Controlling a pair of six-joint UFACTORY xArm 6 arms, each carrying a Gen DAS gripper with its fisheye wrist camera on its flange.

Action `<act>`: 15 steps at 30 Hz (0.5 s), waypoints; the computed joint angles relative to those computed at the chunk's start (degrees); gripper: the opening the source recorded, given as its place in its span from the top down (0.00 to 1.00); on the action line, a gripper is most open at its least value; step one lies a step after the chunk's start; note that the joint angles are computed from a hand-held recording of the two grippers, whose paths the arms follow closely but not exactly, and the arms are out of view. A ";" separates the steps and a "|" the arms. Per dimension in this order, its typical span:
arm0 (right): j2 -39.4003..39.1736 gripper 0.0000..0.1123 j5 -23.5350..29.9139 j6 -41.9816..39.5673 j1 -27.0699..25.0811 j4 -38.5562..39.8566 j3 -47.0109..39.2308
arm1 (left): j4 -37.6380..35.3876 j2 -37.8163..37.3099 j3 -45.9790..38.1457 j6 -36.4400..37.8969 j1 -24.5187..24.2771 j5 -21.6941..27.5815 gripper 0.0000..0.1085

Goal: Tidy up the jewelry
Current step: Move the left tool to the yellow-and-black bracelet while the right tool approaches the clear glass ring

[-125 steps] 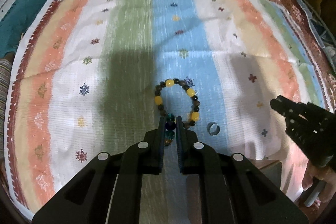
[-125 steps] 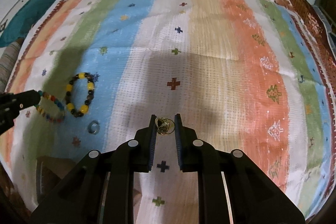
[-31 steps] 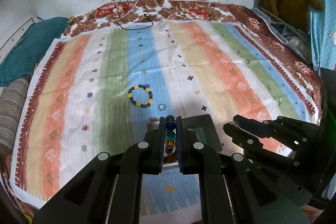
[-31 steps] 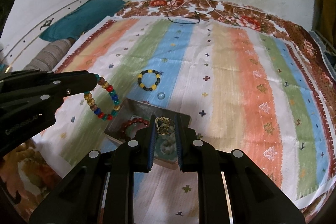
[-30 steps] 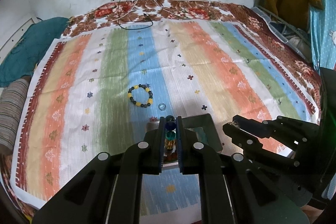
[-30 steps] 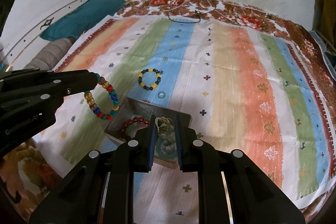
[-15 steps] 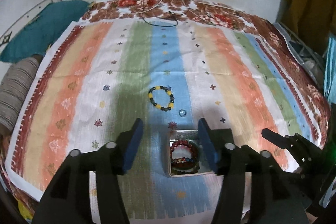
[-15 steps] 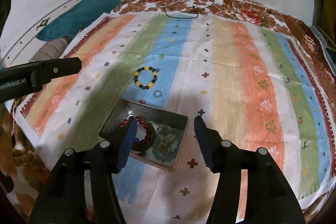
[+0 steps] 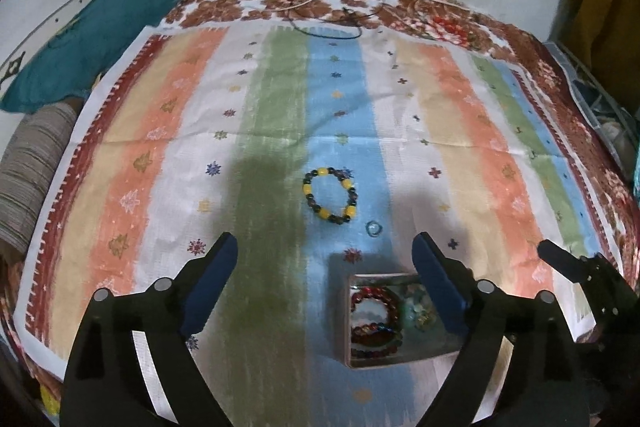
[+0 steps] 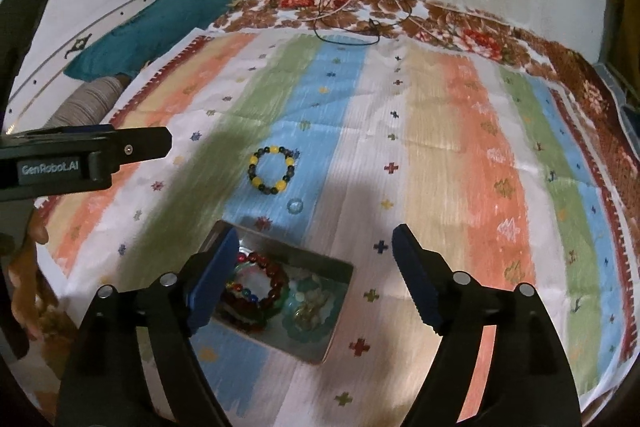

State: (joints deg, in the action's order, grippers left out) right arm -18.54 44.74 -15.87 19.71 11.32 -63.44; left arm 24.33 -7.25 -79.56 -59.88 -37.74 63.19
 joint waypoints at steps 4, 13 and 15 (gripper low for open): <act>2.87 0.28 1.37 0.38 0.05 -0.02 -2.36 | 0.19 1.66 -1.33 0.13 1.53 1.43 0.16; 7.48 0.28 2.91 0.02 0.59 -0.32 -6.50 | -0.38 6.68 -5.57 3.37 3.24 3.23 0.16; 8.78 0.28 3.91 -0.09 0.78 -0.59 -7.75 | -0.77 7.39 -6.21 3.69 3.60 3.47 0.16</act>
State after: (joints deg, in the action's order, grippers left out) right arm -9.76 48.65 -15.96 20.49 10.74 -71.19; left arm 23.56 0.13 -85.76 -56.18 -34.13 66.65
